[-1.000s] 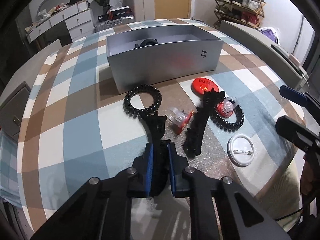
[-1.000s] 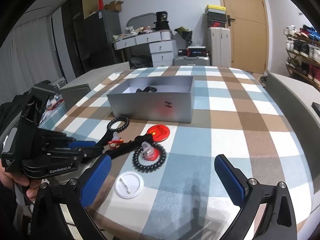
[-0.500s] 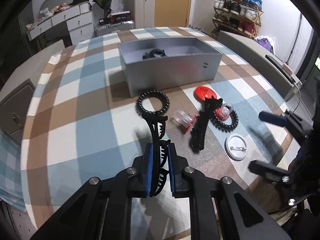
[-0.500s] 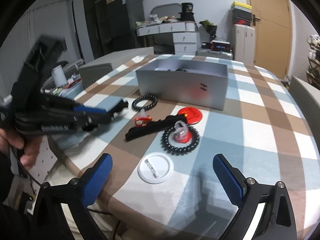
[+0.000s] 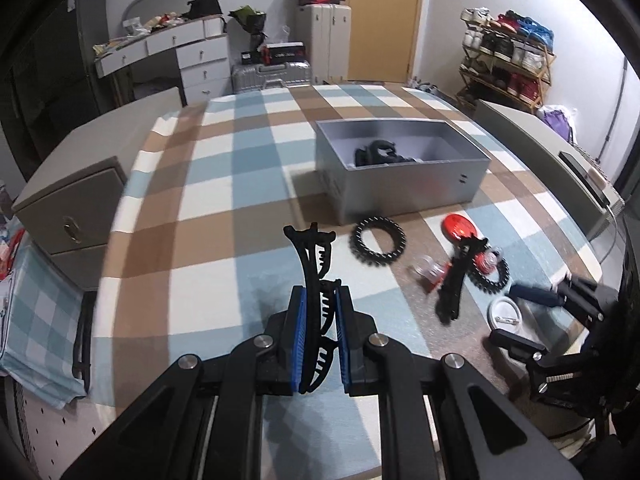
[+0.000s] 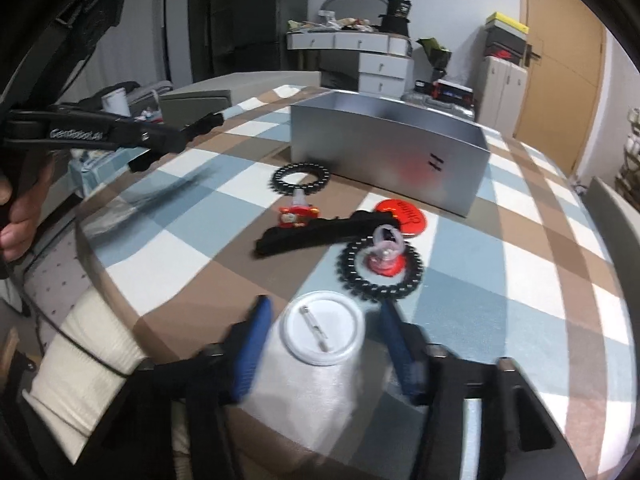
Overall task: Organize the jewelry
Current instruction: 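Grasp the white round badge with the right tool while the left tool holds the comb clip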
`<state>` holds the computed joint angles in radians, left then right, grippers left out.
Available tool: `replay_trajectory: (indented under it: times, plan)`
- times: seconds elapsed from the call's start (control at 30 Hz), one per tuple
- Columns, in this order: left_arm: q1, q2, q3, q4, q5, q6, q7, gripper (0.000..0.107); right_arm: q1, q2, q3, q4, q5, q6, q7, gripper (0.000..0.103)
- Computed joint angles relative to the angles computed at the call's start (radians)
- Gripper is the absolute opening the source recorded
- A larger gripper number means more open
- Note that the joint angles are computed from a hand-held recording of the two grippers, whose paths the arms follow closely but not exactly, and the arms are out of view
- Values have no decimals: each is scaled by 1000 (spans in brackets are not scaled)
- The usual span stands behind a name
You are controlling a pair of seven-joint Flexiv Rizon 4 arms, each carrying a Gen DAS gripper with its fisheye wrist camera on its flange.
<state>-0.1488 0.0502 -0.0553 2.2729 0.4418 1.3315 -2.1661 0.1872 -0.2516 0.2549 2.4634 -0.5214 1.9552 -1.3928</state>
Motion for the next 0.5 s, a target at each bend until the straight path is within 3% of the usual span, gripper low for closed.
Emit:
replay_trajectory:
  times: [0.07, 0.1, 0.27, 0.33, 0.5]
  plan:
    - [6, 6, 6, 4, -1, 10, -7, 9, 16, 1, 7, -2, 59, -3, -42, 41]
    - [8, 7, 9, 8, -12, 16, -1, 9, 9, -2, -1, 1, 22, 6, -13, 42]
    - [16, 10, 5, 12, -26, 30, 2, 9, -218, -57, 106, -27, -251, 50, 190, 41]
    - [16, 6, 2, 9, -26, 37, -2, 9, -257, -67, 109, -30, -323, 82, 247, 41]
    - [37, 17, -5, -8, 47, 56, -118, 9, -258, -67, 68, -29, -384, 179, 304, 42]
